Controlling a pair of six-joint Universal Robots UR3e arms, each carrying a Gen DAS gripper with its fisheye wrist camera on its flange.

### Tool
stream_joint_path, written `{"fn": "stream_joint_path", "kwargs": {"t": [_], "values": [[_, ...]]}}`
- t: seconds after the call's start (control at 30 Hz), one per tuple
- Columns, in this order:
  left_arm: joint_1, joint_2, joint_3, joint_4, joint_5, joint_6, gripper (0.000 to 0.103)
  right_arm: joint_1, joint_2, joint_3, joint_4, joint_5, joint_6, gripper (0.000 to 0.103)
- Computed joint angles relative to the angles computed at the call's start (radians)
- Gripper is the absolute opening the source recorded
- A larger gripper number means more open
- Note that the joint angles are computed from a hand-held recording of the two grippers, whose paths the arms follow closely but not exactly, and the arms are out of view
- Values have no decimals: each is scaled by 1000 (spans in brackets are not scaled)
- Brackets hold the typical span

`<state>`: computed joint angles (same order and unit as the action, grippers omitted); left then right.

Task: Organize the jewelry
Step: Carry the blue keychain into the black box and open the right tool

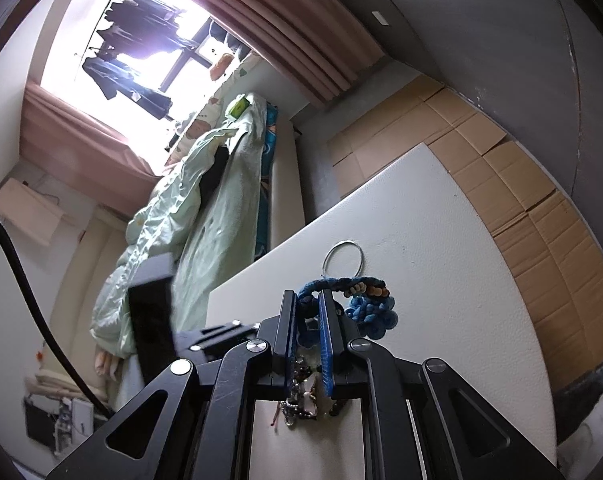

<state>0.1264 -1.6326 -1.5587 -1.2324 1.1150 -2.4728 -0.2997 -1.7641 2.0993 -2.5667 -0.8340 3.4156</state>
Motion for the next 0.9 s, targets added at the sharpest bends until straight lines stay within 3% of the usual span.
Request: {"fn": "stream_joint_path", "kwargs": {"t": [0.47,0.9], "values": [[223,193,12,-221,-200,95,9,80,5,-31,-76,-1,46,12],[515,325,54,-542,-341,316,9,227,75,-102,-210,-35,121,12]]}}
